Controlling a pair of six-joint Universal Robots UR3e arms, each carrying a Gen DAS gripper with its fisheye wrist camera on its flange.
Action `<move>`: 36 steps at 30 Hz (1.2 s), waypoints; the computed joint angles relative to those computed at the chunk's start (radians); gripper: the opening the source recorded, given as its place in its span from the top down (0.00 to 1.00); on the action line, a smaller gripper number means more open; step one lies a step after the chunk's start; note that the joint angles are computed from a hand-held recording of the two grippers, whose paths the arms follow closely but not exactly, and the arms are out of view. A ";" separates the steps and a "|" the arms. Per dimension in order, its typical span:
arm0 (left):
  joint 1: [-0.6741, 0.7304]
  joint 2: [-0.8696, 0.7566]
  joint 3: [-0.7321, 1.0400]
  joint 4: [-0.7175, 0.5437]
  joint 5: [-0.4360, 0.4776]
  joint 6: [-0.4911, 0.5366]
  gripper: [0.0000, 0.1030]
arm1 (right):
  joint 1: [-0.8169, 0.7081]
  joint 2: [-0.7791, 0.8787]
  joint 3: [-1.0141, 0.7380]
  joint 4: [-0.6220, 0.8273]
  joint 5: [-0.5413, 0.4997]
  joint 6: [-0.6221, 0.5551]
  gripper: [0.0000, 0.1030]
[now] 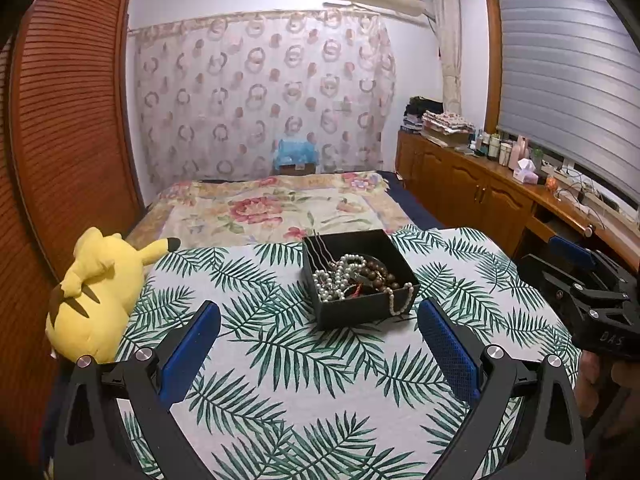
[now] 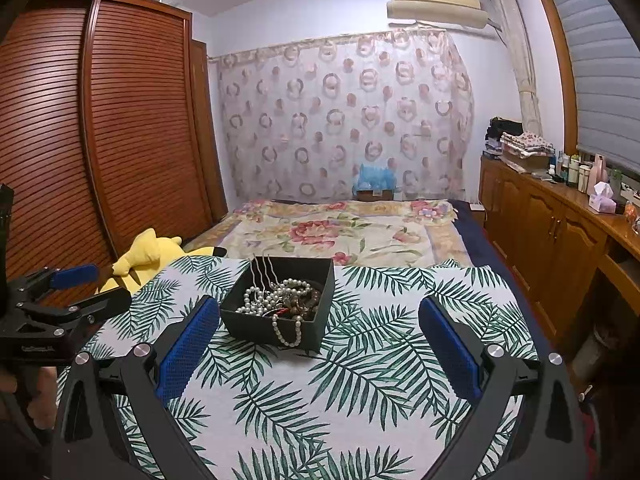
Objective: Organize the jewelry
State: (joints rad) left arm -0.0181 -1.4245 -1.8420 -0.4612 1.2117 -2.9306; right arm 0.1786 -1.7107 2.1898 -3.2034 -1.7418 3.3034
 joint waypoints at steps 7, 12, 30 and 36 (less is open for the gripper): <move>0.003 0.002 -0.003 0.001 -0.003 0.001 0.08 | -0.005 -0.002 0.002 0.000 0.004 -0.001 0.02; 0.003 0.003 -0.003 -0.002 -0.003 -0.001 0.08 | -0.006 -0.003 0.003 -0.001 0.005 -0.002 0.02; 0.004 0.003 -0.002 -0.002 -0.004 0.000 0.08 | -0.011 -0.003 0.006 -0.002 0.009 -0.002 0.02; 0.005 0.003 -0.003 -0.002 -0.005 0.000 0.08 | -0.012 -0.004 0.006 0.000 0.012 -0.002 0.02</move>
